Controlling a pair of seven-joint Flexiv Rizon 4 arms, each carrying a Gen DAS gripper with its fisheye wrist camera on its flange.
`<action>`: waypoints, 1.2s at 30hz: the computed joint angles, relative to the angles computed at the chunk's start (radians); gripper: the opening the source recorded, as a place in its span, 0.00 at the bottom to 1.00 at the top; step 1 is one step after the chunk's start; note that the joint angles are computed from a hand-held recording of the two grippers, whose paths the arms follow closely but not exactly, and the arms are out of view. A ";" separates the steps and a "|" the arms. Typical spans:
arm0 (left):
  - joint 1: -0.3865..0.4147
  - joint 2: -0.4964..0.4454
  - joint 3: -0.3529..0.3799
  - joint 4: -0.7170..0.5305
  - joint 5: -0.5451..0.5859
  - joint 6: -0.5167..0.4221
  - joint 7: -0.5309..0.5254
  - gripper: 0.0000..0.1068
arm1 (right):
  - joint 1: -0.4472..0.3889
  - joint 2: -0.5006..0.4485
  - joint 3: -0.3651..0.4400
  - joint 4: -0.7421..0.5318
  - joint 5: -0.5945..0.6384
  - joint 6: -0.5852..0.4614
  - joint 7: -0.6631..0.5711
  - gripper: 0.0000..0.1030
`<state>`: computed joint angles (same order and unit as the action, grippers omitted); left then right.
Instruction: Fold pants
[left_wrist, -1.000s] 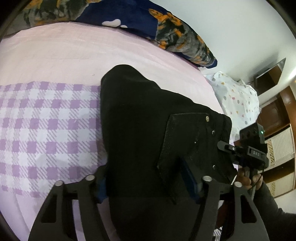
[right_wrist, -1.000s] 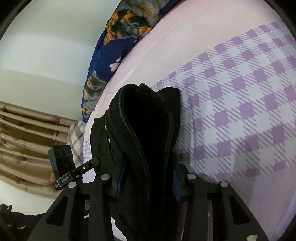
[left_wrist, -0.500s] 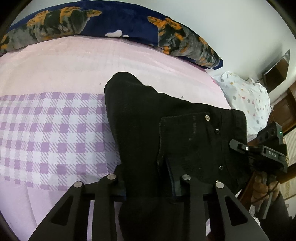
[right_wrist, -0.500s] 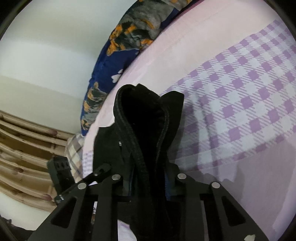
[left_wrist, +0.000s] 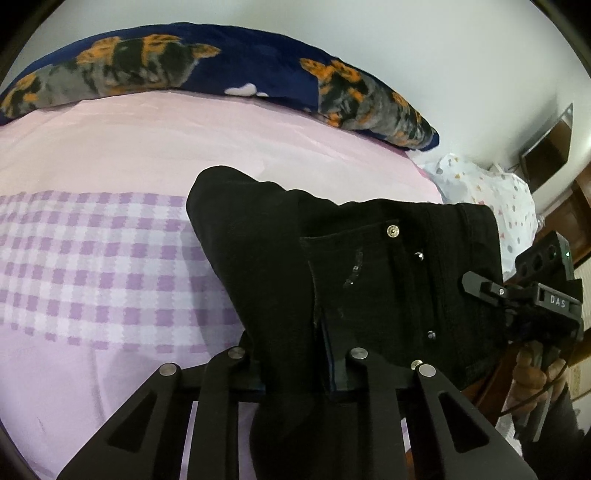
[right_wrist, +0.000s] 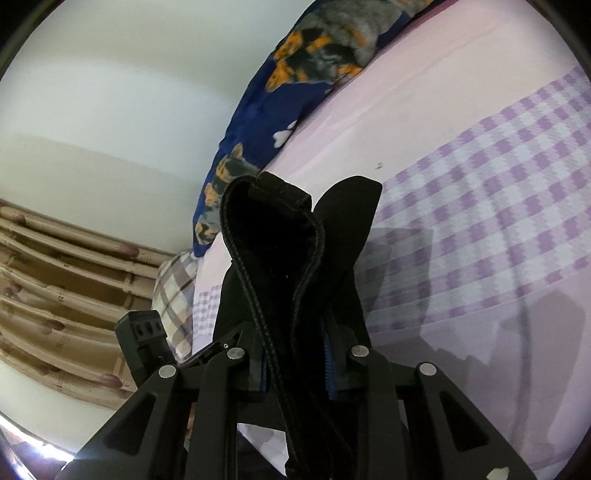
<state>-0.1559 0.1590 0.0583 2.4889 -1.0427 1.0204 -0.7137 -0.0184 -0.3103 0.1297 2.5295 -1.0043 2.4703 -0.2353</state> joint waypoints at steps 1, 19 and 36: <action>0.005 0.010 0.009 0.003 0.001 -0.005 0.006 0.20 | 0.008 -0.004 0.005 -0.005 0.004 -0.001 0.000 0.21; 0.140 -0.014 0.072 -0.066 0.053 -0.034 0.033 0.19 | 0.125 -0.150 0.065 -0.248 0.005 -0.055 0.104 0.21; 0.250 -0.228 0.020 -0.274 0.029 -0.003 0.068 0.19 | 0.167 -0.310 -0.029 -0.658 -0.312 -0.114 0.461 0.21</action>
